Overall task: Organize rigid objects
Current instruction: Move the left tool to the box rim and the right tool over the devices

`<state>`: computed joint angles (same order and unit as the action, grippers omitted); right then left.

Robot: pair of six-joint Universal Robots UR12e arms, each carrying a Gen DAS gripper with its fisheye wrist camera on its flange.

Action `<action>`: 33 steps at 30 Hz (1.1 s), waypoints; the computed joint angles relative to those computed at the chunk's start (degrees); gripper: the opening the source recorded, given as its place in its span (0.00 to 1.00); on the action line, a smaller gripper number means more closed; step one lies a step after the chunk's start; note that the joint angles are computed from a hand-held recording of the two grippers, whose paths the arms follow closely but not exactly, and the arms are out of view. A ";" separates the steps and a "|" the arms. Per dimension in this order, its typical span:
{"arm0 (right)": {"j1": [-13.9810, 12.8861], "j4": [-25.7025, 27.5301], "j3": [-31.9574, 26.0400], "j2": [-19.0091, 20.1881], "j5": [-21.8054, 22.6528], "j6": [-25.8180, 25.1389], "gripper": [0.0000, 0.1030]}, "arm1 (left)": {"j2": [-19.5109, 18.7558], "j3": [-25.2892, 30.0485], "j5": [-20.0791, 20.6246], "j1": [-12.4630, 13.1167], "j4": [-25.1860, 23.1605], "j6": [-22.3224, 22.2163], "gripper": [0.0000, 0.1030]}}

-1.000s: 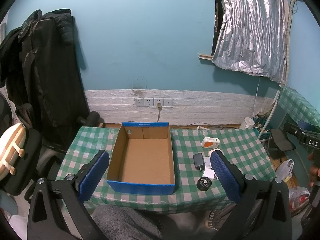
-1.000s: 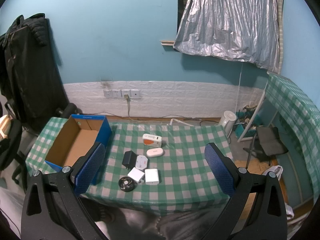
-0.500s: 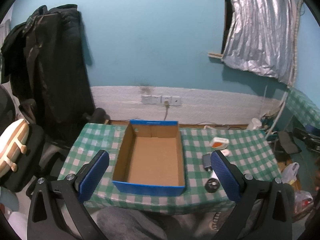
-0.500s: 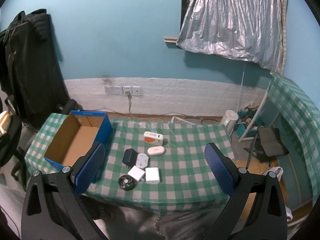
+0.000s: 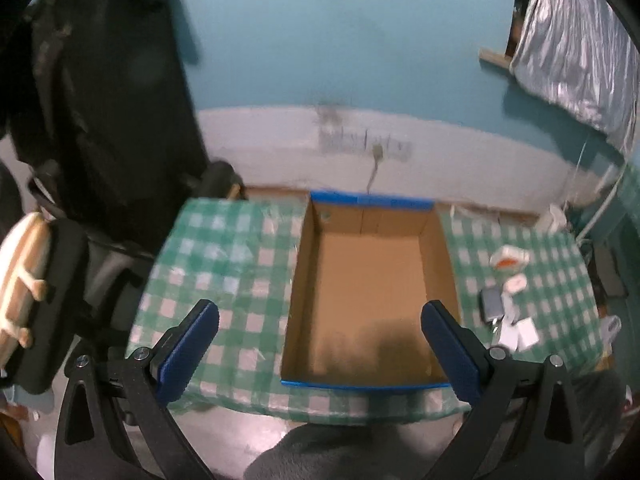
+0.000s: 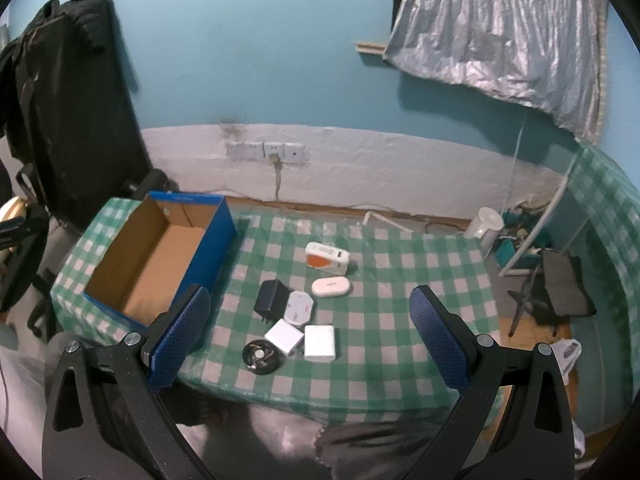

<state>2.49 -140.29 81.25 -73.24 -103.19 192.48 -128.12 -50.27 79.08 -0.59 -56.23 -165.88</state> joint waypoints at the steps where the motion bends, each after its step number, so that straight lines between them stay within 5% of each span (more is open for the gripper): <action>1: -0.13 0.29 -0.49 0.58 0.63 -0.26 0.96 | -1.01 1.45 -0.25 0.11 -1.97 -0.15 0.98; 7: -1.19 4.65 -3.81 4.15 3.67 -1.77 0.96 | -8.79 13.94 -2.27 1.05 -20.66 -2.67 0.72; 10: -1.69 7.31 -5.02 5.64 5.19 -2.33 0.96 | -12.55 19.89 2.18 0.46 -27.45 -1.63 0.64; 16: -2.16 12.95 -5.96 7.65 6.39 -1.52 0.96 | -17.74 27.07 5.65 -0.17 -36.02 0.41 0.44; 18: -2.18 13.63 -5.67 7.75 6.49 -1.12 0.96 | -18.46 27.65 7.07 -0.40 -36.74 0.67 0.22; 21: -2.19 13.86 -4.94 7.50 6.75 -1.06 0.96 | -18.62 27.07 7.31 -0.43 -37.32 0.25 0.08; 27: -2.24 13.58 -4.55 7.36 6.19 -2.26 0.96 | -18.86 27.04 7.81 -0.53 -38.71 -0.04 0.05; 33: -2.61 14.19 -4.46 7.38 6.50 -1.07 0.96 | -21.44 32.67 9.75 -0.91 -44.36 1.16 0.04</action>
